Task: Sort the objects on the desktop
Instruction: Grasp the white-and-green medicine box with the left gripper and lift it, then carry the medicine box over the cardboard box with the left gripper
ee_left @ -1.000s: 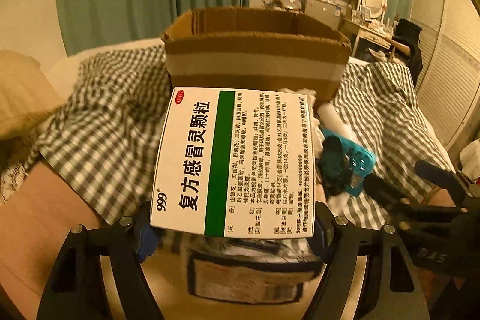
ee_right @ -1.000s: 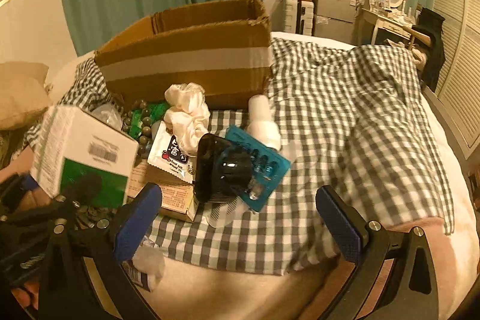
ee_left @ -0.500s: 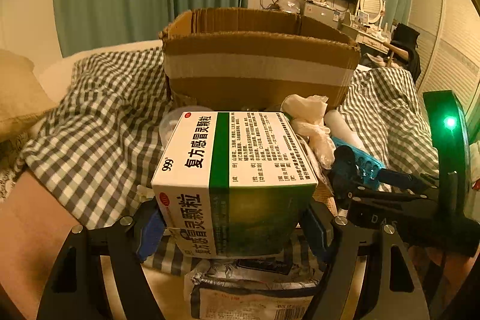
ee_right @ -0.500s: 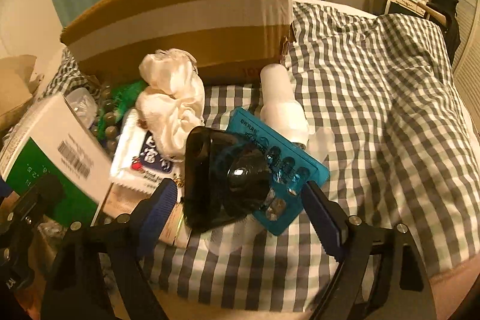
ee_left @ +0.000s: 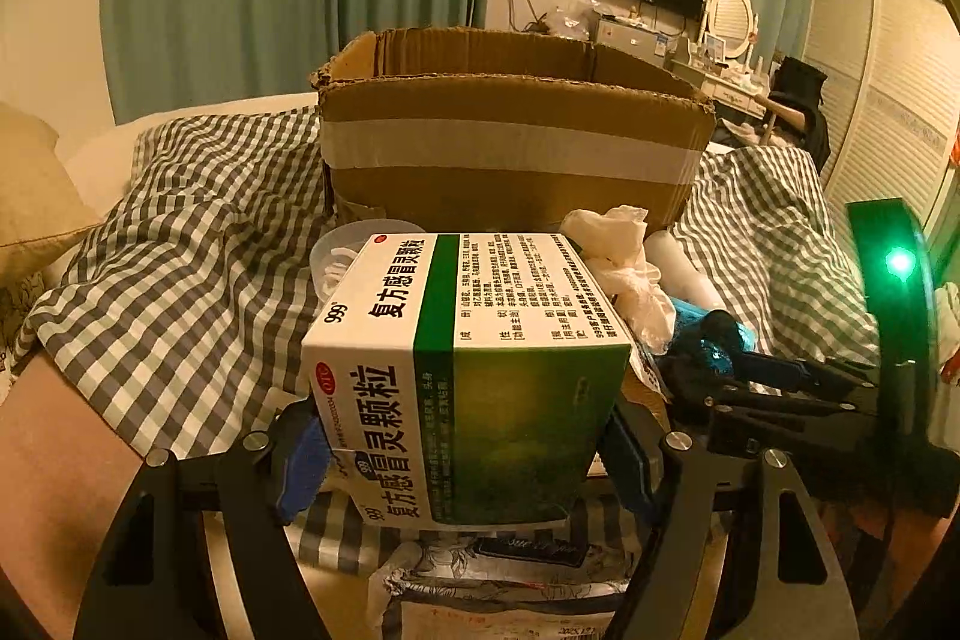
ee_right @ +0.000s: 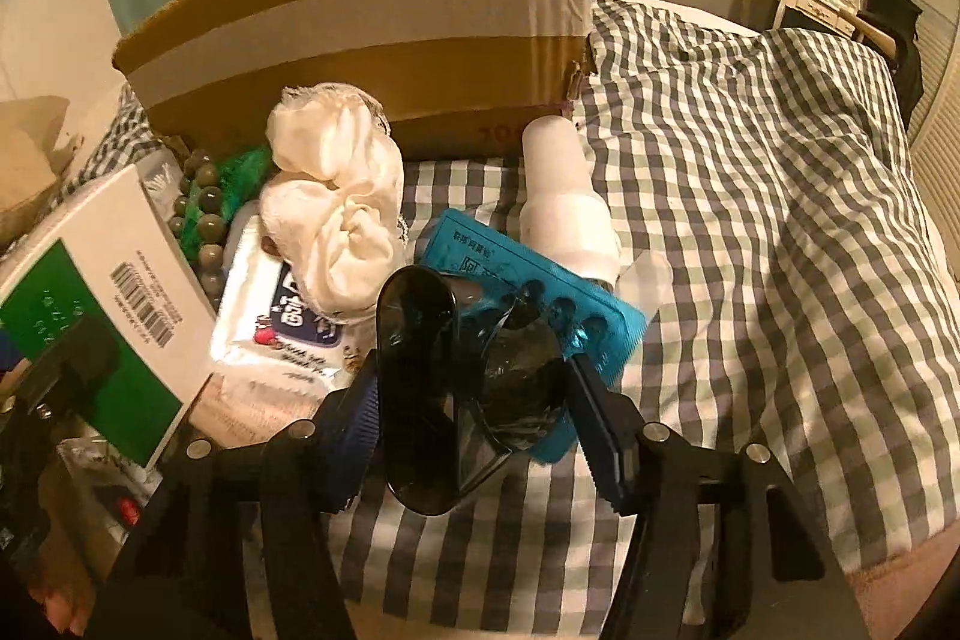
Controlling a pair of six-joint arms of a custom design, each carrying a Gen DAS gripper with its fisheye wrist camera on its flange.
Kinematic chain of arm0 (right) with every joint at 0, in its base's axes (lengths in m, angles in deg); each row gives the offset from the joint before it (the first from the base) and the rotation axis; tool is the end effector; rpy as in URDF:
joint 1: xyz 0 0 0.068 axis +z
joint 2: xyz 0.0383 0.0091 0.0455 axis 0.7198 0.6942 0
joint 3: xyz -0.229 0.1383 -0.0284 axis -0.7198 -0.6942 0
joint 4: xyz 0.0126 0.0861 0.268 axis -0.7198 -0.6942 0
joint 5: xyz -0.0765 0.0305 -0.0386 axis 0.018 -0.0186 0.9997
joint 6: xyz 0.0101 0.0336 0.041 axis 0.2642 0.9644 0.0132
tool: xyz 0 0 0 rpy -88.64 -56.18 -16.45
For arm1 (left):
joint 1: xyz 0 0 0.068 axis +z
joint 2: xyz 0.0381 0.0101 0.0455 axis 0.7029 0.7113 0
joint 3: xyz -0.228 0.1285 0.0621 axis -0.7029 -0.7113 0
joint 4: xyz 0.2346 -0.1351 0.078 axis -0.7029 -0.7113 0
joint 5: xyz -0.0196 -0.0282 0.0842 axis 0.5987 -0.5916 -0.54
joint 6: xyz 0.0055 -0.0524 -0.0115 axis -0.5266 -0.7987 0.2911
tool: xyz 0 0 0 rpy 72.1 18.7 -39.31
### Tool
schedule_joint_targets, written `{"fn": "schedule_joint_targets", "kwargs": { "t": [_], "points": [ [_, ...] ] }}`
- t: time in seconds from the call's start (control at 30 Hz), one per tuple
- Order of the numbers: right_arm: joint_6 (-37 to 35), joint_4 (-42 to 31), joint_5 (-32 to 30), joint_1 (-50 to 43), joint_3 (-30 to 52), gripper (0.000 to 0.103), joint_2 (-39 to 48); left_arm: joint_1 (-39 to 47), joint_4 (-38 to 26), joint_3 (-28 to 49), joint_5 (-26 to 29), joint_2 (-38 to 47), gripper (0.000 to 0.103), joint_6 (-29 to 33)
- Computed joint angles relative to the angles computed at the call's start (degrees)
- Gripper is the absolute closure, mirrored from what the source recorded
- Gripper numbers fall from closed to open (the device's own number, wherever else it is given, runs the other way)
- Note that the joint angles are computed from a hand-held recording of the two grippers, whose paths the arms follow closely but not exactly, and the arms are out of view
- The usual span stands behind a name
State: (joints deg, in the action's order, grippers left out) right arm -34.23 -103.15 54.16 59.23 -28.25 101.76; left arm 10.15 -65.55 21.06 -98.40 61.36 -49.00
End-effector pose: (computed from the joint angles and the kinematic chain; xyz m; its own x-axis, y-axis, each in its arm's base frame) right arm 0.3379 0.0824 0.1515 -0.7855 -0.2143 -0.5805 -0.3009 0.9520 0.0556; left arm 0.2350 -0.1407 0.1761 -0.6432 -0.1567 -0.7495 -0.1523 0.9855 -0.0754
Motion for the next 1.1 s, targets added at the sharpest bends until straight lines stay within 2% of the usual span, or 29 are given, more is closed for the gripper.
{"fn": "schedule_joint_targets", "kwargs": {
  "t": [0.27, 0.53, 0.87, 1.1],
  "points": [
    [-0.41, -0.5, 1.25, 0.97, -5.7, 0.044, -11.16, -2.88, -2.82, 0.73, -3.83, -3.03, 0.025, -0.76],
    [0.01, -4.02, 2.18, 2.02, -7.8, 0.045, -22.5, -6.09, -6.04, 2.26, -7.99, -7.5, 0.025, -1.38],
    [-1.32, -8.73, 2.91, 2.81, -6.45, 0.045, -32.09, -11.26, -10.29, 6.1, -14.7, -11.38, 0.025, -0.57],
    [-2.17, -13.12, 2.64, 3.23, -3.15, 0.045, -35.85, -12.13, -13.1, 10.42, -16.05, -12.79, 0.025, 2.54]
  ]
}}
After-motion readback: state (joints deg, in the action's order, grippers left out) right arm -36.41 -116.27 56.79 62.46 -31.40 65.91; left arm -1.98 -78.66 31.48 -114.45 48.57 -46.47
